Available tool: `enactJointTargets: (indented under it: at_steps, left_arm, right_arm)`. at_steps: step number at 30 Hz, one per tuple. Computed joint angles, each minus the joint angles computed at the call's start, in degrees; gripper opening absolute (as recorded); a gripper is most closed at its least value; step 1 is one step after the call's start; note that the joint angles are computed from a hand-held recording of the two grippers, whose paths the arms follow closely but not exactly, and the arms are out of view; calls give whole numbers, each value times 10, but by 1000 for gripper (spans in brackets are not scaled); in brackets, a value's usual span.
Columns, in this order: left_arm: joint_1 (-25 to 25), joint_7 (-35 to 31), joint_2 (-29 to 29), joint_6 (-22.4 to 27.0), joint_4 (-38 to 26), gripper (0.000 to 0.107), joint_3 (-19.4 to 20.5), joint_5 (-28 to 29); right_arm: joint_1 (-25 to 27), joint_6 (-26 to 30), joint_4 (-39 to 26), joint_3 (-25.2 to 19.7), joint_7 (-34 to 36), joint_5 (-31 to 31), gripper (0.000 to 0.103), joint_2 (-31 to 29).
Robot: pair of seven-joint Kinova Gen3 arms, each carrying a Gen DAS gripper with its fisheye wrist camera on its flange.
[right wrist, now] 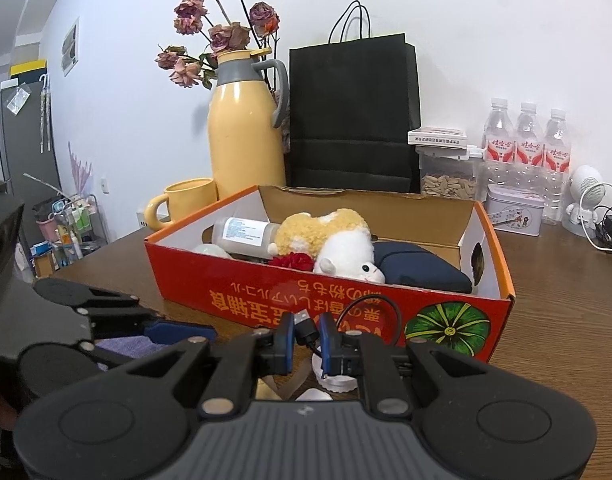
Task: Organize objects
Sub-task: 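Drop the white lid and black cable into the cardboard box with both tools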
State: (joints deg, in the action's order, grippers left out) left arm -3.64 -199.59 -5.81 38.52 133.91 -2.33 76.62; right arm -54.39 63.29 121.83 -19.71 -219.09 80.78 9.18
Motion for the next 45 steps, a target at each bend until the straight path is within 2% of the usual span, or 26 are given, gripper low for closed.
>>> enactJointTargets:
  at_steps: [5, 10, 16, 17, 18, 29, 33, 39, 45]
  left_arm:
    - [-1, 13, 7, 3, -5, 48, 0, -5]
    - [-9, 27, 6, 27, -13, 49, -8, -35]
    - [1, 34, 7, 3, -12, 48, 1, -39]
    - [4, 28, 9, -4, -10, 46, 4, -34]
    - [6, 25, 10, -5, -9, 39, 4, -31]
    - [-37, -60, -23, 81, 24, 39, -32, 47]
    - [-53, -41, -38, 113, 10, 39, -37, 54]
    - [-46, -37, -43, 85, -26, 39, -13, 109]
    - [-19, -24, -11, 10, -72, 39, 26, 179]
  right_arm:
    - [1, -1, -2, 0, 4, -2, 12, 1]
    - [0, -1, -2, 1, 2, -1, 12, 1]
    - [0, -1, -1, 0, 0, 1, 12, 1]
    - [0, -1, -1, 0, 0, 1, 12, 1]
    - [0, 0, -1, 0, -1, 2, 12, 1]
    - [-9, 20, 1, -3, -6, 10, 12, 1]
    - [-10, 38, -9, -3, 11, 16, 12, -4]
    - [21, 26, -41, 11, 69, 27, 12, -16]
    - [70, -13, -83, 39, 110, 42, 12, -1]
